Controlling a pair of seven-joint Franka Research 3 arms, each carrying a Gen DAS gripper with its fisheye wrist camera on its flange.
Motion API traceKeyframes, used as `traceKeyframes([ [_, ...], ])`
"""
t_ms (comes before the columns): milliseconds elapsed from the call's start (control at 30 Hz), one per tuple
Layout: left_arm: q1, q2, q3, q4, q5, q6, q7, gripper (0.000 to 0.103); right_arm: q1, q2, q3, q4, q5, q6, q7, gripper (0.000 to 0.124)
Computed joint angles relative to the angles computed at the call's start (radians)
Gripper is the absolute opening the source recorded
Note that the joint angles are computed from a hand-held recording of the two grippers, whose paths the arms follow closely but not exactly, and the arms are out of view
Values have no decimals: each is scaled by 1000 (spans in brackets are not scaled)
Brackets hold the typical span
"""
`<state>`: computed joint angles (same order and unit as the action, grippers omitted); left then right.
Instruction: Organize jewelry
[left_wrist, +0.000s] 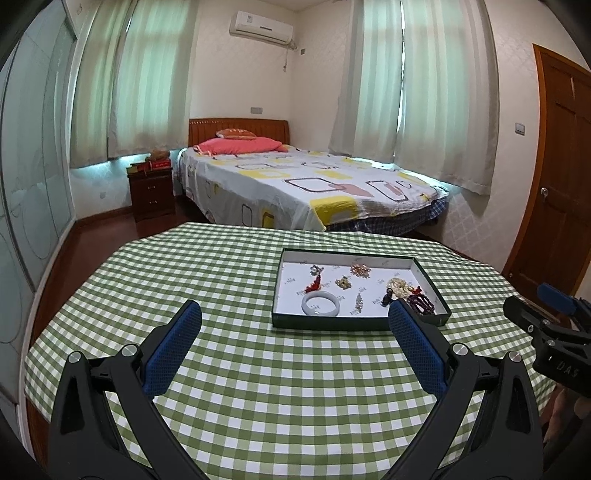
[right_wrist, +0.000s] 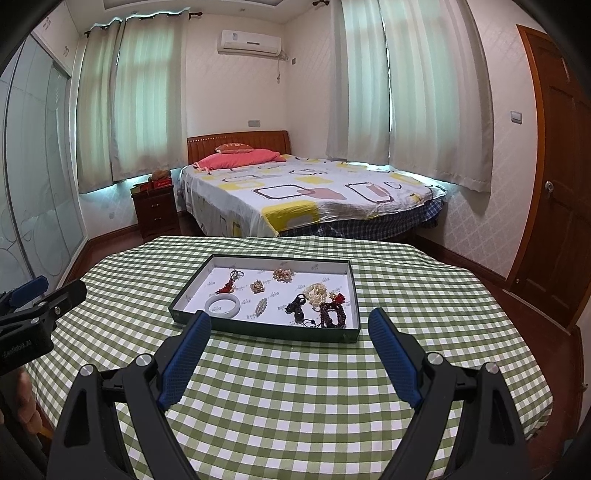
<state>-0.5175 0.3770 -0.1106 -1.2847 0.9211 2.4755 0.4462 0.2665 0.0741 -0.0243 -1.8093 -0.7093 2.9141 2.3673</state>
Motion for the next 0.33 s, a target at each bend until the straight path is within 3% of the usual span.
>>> traceKeyframes([
  [333, 34, 27, -1, 5, -94, -15, 44, 99, 2, 18, -1, 4, 56, -10, -42, 84],
])
